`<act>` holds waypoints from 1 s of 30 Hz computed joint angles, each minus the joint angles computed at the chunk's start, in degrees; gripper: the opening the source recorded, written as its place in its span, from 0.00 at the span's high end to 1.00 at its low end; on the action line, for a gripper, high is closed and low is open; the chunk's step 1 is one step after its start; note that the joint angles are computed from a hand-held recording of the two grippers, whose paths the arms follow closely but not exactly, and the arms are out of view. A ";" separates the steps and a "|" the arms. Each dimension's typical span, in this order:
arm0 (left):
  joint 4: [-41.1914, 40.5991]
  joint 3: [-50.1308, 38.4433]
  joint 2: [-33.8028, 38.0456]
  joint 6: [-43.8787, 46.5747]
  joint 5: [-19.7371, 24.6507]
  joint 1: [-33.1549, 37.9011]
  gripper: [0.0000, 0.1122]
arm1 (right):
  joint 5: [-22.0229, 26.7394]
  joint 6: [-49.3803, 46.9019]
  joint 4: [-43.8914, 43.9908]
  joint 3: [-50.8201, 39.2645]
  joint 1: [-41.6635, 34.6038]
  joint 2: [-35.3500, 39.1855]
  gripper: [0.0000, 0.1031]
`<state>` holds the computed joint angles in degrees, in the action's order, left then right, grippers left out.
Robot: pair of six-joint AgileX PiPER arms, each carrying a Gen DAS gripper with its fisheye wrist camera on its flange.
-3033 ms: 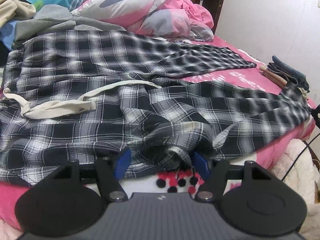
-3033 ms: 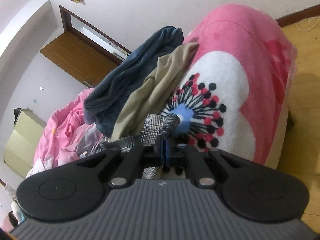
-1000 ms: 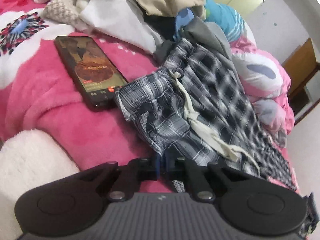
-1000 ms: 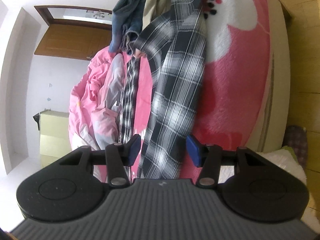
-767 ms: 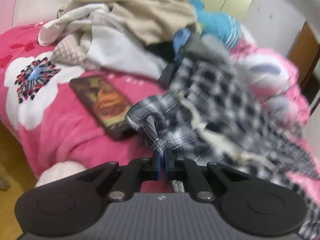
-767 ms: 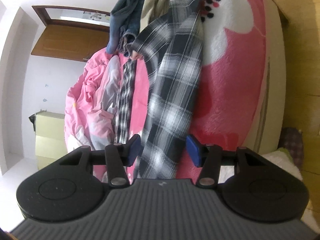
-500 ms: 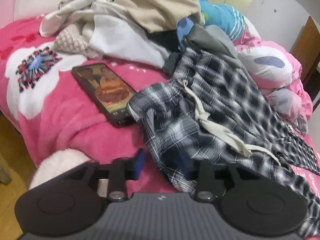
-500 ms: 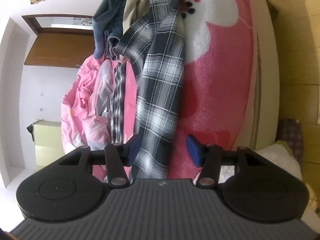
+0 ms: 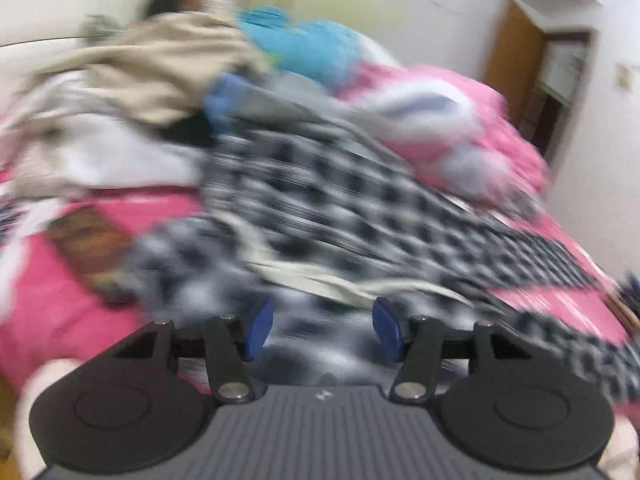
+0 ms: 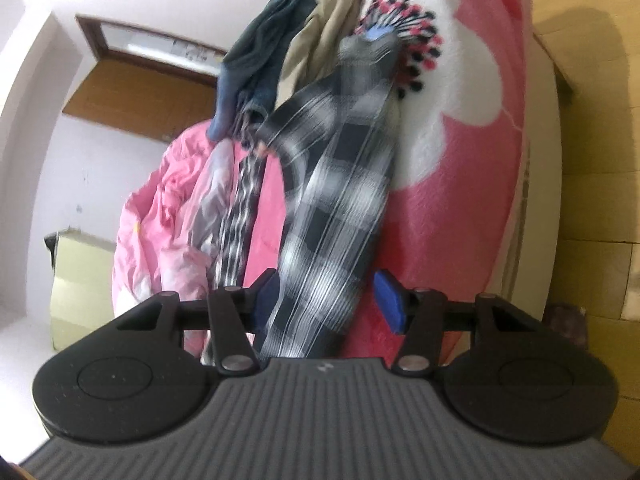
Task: Fold clothes
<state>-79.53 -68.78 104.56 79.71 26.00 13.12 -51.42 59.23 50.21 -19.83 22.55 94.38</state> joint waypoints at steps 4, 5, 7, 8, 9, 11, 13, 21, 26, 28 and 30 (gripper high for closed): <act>14.42 -4.05 2.70 -3.12 9.28 -5.54 0.43 | -2.61 6.11 -3.62 2.69 -2.63 1.68 0.49; 16.19 -3.54 2.68 -1.40 9.46 -7.38 0.43 | -3.56 7.70 -5.25 3.30 -3.73 2.27 0.49; 16.07 -1.06 1.81 5.08 8.43 -10.74 0.43 | -4.85 9.84 -9.03 4.01 -6.85 3.30 0.49; 15.82 0.01 1.47 8.30 8.18 -12.25 0.43 | -5.41 10.71 -11.36 4.23 -8.72 3.84 0.49; 14.94 1.01 1.15 11.27 8.38 -13.30 0.43 | -6.34 11.55 -14.14 4.36 -10.72 4.66 0.49; 14.21 2.29 0.94 15.09 8.49 -15.40 0.43 | -8.75 12.96 -20.05 4.40 -14.88 6.71 0.49; 14.33 2.99 1.17 16.70 7.68 -17.53 0.43 | -7.45 11.22 -23.56 3.22 -18.27 7.41 0.49; 10.10 3.16 3.64 21.45 1.00 -22.63 0.68 | 0.82 -6.19 -23.50 -1.83 -20.94 1.17 0.85; 11.56 -0.22 4.91 14.01 4.14 -20.46 0.88 | 9.94 -22.36 -20.65 -11.86 -21.40 0.27 0.87; 12.37 -2.05 5.62 9.86 5.39 -19.27 0.91 | 14.70 -25.00 -23.35 -16.98 -23.02 1.48 0.85; 13.74 -4.30 6.65 4.70 6.25 -18.27 0.92 | 20.01 -27.91 -25.13 -23.54 -23.60 3.77 0.82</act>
